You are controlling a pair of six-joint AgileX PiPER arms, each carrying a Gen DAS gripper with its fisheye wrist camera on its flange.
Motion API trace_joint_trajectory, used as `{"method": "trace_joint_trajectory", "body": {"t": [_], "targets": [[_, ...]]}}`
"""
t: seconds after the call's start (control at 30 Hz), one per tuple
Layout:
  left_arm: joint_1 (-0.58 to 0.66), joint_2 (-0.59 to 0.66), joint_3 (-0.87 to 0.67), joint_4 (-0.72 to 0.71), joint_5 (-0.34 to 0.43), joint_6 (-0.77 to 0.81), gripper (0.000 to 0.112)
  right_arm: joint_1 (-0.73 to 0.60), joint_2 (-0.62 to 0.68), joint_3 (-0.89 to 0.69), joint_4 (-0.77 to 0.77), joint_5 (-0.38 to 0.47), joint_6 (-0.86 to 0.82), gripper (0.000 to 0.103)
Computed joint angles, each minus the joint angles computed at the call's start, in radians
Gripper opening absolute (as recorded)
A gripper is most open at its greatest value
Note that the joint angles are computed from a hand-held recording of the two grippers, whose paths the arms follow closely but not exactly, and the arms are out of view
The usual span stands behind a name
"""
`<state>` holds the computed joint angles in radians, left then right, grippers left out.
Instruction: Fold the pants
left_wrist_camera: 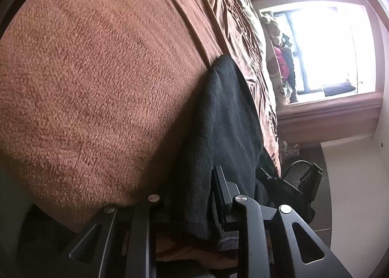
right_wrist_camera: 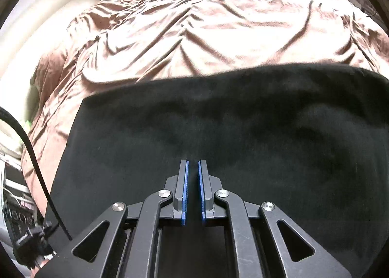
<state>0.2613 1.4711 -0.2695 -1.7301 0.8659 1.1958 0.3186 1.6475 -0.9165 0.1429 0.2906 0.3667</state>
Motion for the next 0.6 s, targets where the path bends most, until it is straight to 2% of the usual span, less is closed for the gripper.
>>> {"method": "trace_joint_trajectory", "body": {"t": [0.1,0.4,0.6], "targets": [[-0.024,0.005,-0.017,-0.01,-0.022,-0.014,0.027,-0.03,0.034,-0.041,0.079,0.013,-0.094,0.004],[-0.037,0.024,-0.035,-0.013,-0.032,-0.024,0.027,-0.082,0.132,-0.179,0.146,0.072,-0.181,0.004],[-0.057,0.01,-0.043,-0.011,-0.051,-0.033,0.027,-0.088,0.174,-0.246,0.084,0.094,-0.122,0.004]]}}
